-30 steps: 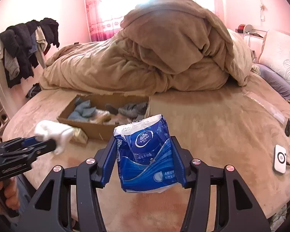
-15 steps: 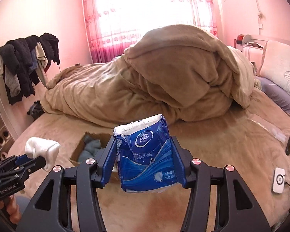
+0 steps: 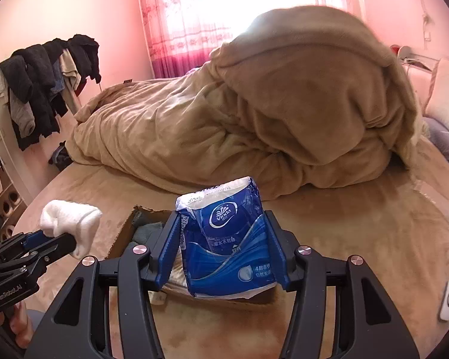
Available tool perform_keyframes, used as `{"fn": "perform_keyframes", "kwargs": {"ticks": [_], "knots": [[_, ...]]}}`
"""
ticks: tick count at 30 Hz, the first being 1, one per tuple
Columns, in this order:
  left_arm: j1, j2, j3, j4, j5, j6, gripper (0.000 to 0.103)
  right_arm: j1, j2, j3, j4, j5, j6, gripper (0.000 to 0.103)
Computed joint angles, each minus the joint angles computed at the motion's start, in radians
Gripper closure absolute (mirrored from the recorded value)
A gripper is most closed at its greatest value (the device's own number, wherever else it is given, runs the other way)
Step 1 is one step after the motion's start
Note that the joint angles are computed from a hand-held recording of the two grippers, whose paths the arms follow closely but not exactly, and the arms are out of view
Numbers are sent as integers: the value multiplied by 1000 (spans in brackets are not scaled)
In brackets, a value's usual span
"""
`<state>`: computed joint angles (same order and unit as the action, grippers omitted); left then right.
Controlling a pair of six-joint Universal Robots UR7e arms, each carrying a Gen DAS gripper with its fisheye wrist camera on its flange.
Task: Organize objects
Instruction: 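Grasp white socks with left tool while right tool grasps blue tissue packet, drop both in box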
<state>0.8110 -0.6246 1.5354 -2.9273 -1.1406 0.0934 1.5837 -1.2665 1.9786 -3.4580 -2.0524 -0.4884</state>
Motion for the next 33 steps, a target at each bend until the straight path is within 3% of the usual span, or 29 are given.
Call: {"fn": "perform_keyframes", "kwargs": {"ticks": [14, 23, 33], "knots": [[61, 147, -156, 165, -8, -41, 54, -107, 130, -95, 172, 76, 65, 47], [73, 158, -163, 182, -5, -36, 46, -110, 170, -107, 147, 54, -3, 42], [39, 114, -94, 155, 28, -33, 45, -99, 93, -34, 57, 67, -27, 37]]}}
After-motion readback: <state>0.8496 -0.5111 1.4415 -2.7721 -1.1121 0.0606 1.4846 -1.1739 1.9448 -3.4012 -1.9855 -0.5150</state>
